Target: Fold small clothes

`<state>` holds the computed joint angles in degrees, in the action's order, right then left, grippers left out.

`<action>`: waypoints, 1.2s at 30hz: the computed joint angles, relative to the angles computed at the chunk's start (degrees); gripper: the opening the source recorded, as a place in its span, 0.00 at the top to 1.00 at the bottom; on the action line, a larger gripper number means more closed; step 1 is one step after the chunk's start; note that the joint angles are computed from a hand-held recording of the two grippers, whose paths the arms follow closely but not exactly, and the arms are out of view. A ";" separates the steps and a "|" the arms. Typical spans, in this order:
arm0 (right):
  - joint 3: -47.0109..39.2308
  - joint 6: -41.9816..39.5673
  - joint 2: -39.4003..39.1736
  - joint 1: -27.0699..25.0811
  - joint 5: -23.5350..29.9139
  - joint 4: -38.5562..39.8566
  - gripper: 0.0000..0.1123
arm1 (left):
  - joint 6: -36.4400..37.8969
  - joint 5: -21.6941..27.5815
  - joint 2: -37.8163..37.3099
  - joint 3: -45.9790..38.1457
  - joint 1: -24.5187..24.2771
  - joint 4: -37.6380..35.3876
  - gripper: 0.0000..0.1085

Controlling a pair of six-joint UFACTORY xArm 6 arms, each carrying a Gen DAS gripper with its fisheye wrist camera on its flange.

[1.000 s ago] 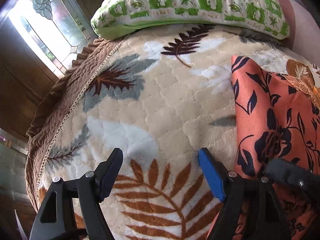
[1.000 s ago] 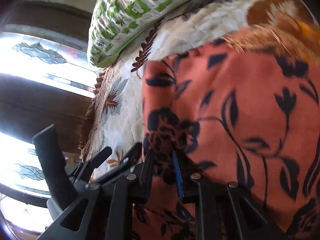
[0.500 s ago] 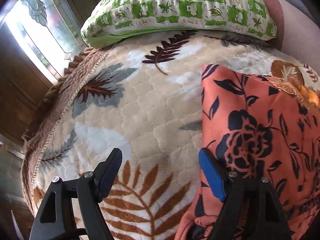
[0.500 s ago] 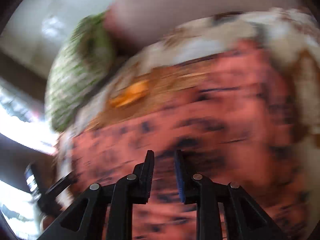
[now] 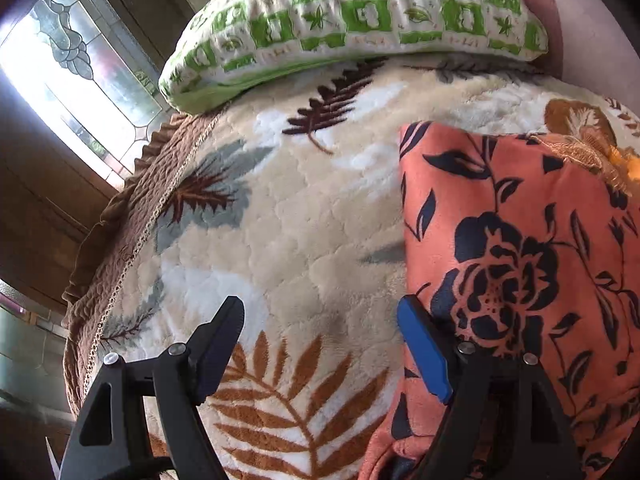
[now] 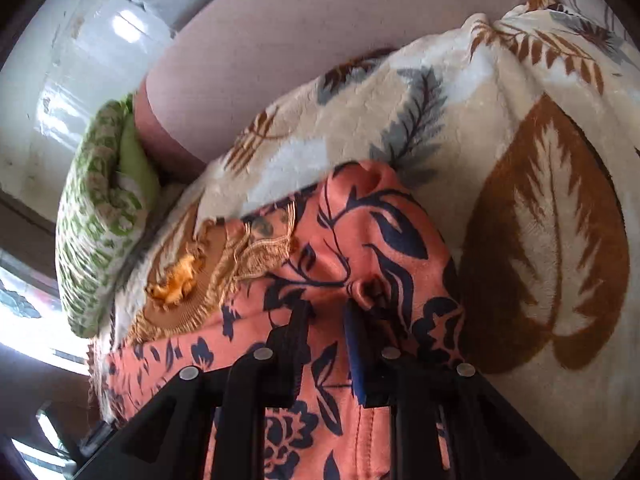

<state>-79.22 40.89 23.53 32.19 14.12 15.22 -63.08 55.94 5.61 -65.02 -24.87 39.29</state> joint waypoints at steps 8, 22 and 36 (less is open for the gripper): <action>8.80 -9.58 -8.66 3.66 4.28 7.12 0.78 | 1.08 0.58 -1.51 0.36 -0.19 -1.35 0.27; 43.09 2.13 -51.80 5.45 11.47 -3.64 0.36 | -0.73 -1.80 -23.86 22.12 -4.99 -3.01 0.27; 67.75 8.61 -84.26 8.94 22.53 2.06 0.37 | -4.81 11.85 -60.61 40.92 -20.20 -12.54 0.27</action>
